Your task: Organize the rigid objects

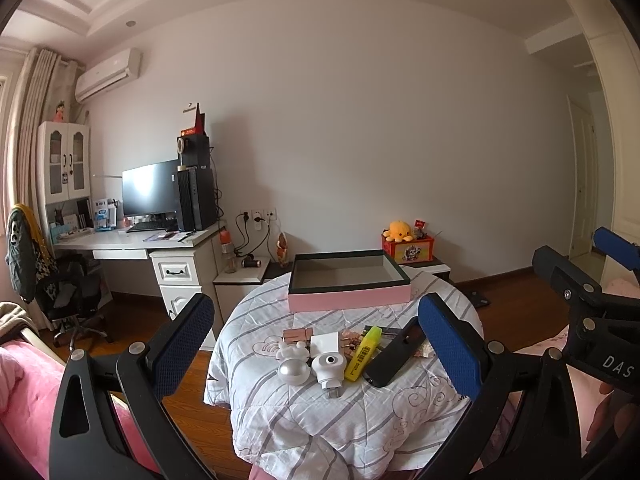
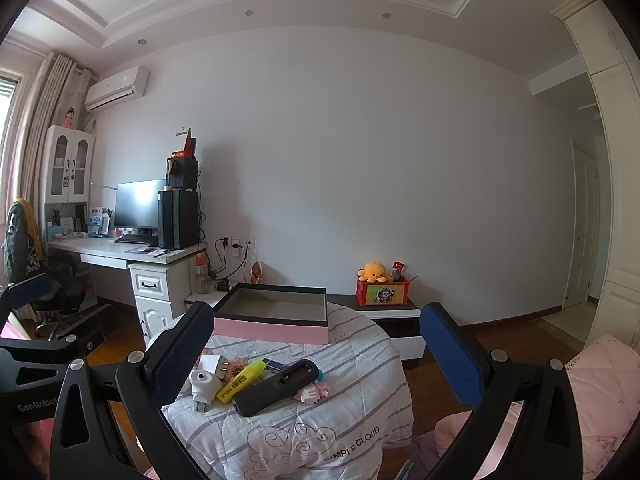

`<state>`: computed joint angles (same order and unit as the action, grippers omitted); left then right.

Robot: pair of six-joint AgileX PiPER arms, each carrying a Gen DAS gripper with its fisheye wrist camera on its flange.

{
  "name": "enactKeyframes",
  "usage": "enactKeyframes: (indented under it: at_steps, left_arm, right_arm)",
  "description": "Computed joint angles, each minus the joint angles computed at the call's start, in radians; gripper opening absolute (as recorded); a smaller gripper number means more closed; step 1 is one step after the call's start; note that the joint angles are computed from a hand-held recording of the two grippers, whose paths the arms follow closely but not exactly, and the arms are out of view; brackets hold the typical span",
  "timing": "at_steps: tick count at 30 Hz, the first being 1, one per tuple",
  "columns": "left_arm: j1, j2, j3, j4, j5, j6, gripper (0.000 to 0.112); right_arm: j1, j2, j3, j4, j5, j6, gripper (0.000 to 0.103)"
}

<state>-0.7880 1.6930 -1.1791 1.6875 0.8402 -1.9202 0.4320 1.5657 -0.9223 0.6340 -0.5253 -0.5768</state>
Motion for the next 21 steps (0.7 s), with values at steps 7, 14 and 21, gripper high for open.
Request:
enactKeyframes:
  at_steps: [7, 14, 21]
  left_arm:
    - [0.041, 0.008, 0.010, 0.032, -0.027, -0.048, 0.103]
    - [0.124, 0.053, 0.003, 0.042, -0.097, -0.098, 0.103]
    - [0.208, 0.187, -0.068, 0.005, -0.200, -0.055, 0.103]
  right_arm:
    - [-0.005, 0.020, -0.007, -0.039, -0.014, 0.040, 0.103]
    - [-0.024, 0.107, -0.070, -0.036, 0.014, 0.043, 0.103]
    - [-0.067, 0.249, -0.187, -0.072, 0.119, 0.074, 0.103]
